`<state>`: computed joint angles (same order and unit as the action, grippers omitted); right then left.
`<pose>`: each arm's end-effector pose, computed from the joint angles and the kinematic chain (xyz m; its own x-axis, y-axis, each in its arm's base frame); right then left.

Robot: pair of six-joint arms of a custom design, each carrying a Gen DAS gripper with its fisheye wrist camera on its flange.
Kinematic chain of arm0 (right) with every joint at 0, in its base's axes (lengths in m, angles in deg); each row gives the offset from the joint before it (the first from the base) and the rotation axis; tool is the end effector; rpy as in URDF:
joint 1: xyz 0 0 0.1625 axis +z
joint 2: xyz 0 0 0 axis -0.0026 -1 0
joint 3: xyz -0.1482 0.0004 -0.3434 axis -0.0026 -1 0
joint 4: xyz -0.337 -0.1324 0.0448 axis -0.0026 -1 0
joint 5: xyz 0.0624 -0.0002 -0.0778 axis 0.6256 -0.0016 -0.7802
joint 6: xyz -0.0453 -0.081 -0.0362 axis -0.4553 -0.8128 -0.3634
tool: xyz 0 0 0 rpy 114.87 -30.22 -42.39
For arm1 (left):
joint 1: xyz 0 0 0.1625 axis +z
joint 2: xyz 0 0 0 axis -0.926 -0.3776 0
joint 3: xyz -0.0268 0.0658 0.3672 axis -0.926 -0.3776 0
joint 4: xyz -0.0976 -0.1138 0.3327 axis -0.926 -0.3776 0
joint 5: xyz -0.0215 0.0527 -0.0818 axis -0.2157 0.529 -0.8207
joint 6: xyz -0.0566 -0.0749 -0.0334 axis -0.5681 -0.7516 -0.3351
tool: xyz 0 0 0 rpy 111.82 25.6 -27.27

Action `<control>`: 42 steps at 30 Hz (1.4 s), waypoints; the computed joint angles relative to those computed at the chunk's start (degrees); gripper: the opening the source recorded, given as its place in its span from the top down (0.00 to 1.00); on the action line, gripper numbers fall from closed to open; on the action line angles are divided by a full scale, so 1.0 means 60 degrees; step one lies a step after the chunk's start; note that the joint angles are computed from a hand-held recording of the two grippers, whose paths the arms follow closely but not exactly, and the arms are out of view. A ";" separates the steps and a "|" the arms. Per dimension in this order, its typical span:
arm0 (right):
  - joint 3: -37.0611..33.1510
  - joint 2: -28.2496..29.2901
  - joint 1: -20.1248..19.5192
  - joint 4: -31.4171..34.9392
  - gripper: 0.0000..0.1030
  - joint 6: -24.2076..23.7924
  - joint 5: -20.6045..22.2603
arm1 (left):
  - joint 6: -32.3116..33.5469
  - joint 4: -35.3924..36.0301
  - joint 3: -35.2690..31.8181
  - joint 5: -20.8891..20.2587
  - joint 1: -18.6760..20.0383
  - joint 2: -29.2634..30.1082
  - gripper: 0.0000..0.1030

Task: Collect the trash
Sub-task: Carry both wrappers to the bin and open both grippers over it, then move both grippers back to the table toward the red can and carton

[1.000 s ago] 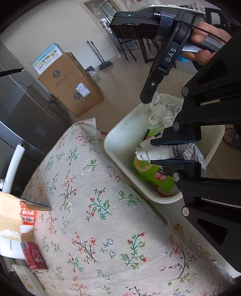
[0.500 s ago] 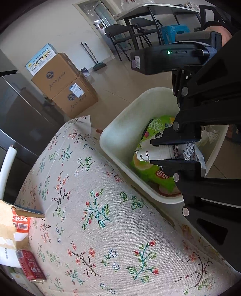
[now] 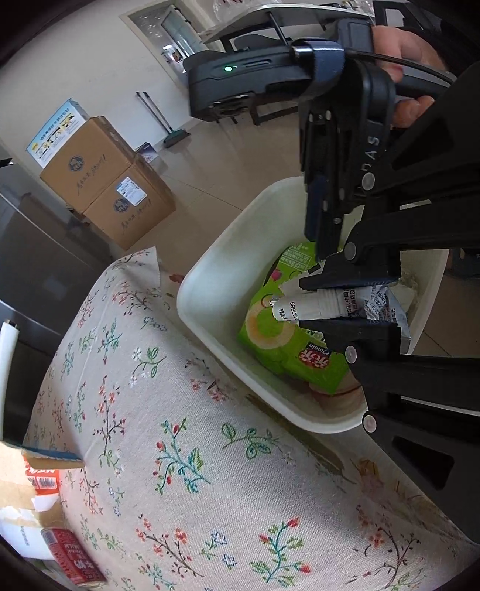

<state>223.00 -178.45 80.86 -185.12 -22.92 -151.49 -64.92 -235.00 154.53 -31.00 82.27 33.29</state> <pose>0.0483 -0.2597 0.2384 -0.8638 -0.1681 0.4749 -0.2008 0.9795 -0.0186 -0.3148 -0.2592 -0.0131 -0.9338 0.1934 -0.3009 0.2809 0.9174 -0.2820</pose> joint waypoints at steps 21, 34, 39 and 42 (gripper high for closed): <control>-0.0088 -0.0277 0.0022 -0.0403 0.66 0.0330 0.0387 | -0.1074 0.0457 -0.0235 -0.0645 0.0562 0.0636 0.56; -0.0070 -0.0411 -0.0076 -0.0757 0.56 0.0340 0.0556 | -0.1393 0.1431 0.0055 0.0551 0.0016 -0.0715 0.56; 0.0073 -0.0217 0.0206 -0.1086 0.54 0.0142 0.0552 | -0.2012 0.1940 0.0360 0.0969 -0.0024 -0.1485 0.56; 0.0137 -0.0127 0.0402 -0.1392 0.51 0.0017 0.0493 | -0.2327 0.3631 0.0064 0.1647 -0.0183 -0.1955 0.56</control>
<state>223.82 -179.21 83.27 -193.47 -22.82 -148.52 -78.88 -213.22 154.91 -21.11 81.17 21.56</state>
